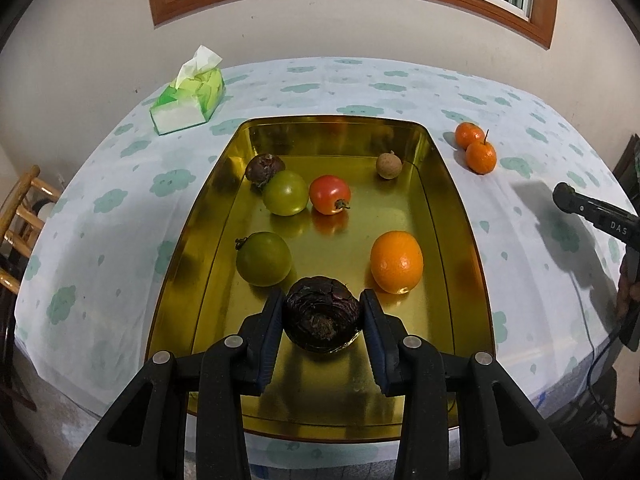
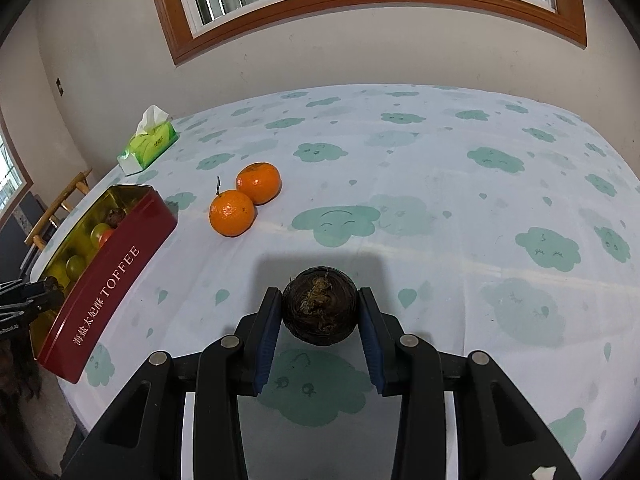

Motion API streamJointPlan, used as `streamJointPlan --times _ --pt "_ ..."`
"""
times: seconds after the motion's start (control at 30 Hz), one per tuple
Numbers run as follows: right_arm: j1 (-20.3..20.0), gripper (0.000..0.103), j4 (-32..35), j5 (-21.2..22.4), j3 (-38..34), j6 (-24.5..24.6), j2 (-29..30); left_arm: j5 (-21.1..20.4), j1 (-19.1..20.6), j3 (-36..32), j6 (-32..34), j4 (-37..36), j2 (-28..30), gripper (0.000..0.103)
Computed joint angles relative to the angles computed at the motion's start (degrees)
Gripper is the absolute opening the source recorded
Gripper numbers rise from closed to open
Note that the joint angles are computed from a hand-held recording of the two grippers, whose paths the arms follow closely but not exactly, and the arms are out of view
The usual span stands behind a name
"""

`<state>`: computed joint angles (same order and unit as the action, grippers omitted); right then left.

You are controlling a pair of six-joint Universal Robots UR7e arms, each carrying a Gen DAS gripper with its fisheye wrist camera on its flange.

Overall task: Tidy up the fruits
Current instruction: 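Lower the passion fruit into the gold tin and open left gripper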

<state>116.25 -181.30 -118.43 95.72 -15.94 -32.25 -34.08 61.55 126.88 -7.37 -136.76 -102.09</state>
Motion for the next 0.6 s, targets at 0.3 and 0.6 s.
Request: streamJointPlan --times 0.3,0.6 --pt "0.07 0.035 0.00 -0.34 0.53 0.41 -0.80 0.92 0.34 -0.27 -0.41 0.36 0.64 0.041" --pt "0.58 0.035 0.41 0.04 0.72 0.61 -1.51 2.97 -0.63 0.74 0.65 -2.86 0.29 0.060"
